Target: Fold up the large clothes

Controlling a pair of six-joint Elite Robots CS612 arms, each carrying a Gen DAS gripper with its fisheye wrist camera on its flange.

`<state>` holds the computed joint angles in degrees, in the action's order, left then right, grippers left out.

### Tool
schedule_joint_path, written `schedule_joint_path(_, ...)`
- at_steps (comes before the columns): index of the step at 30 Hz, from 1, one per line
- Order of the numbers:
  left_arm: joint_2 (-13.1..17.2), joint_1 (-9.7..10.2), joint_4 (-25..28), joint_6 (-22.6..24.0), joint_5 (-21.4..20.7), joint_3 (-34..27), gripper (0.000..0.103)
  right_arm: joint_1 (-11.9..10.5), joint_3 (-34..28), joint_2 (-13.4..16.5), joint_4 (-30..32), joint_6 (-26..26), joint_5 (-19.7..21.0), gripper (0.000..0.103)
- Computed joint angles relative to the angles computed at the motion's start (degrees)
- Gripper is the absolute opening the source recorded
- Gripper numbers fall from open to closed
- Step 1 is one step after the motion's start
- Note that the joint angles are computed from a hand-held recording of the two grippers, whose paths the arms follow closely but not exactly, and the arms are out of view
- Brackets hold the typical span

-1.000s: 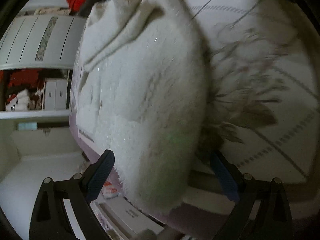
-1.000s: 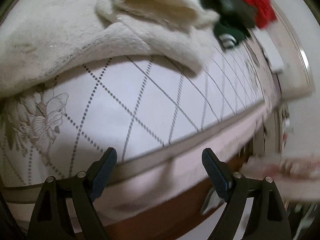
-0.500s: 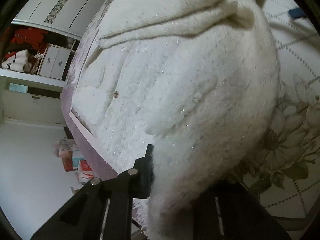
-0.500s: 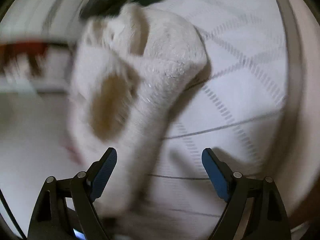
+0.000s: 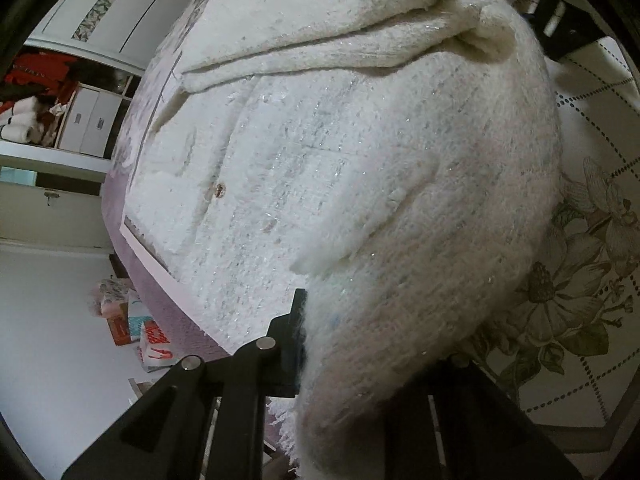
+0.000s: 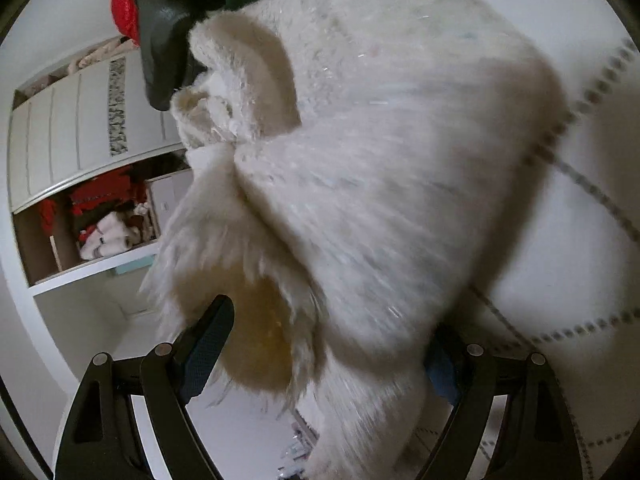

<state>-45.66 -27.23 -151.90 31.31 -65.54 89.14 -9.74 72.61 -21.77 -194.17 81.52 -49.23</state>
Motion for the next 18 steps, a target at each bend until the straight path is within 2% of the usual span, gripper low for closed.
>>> schedule_joint_path(3,-0.1,0.42,1.2,-0.3,-1.5,-0.9,0.014,0.3,-1.5,-0.5,8.0,-3.8,-2.2,0.033)
schedule_joint_path(7,-1.1,1.33,2.4,-0.9,-4.8,-1.9,0.012,0.8,-1.1,-1.8,9.2,-1.4,-4.8,0.024)
schedule_joint_path(12,-2.0,3.62,5.5,-1.4,-9.8,-5.7,0.012,1.6,-0.3,-5.5,10.6,0.7,-8.1,0.022)
schedule_joint_path(14,-1.6,4.73,7.8,-1.7,-12.1,-8.3,0.012,2.1,-1.4,-6.8,13.1,-0.6,-9.5,0.022)
schedule_joint_path(18,1.0,7.45,13.6,-2.4,-17.0,-16.5,0.012,3.5,-6.7,-7.6,19.5,-1.1,-12.3,0.022)
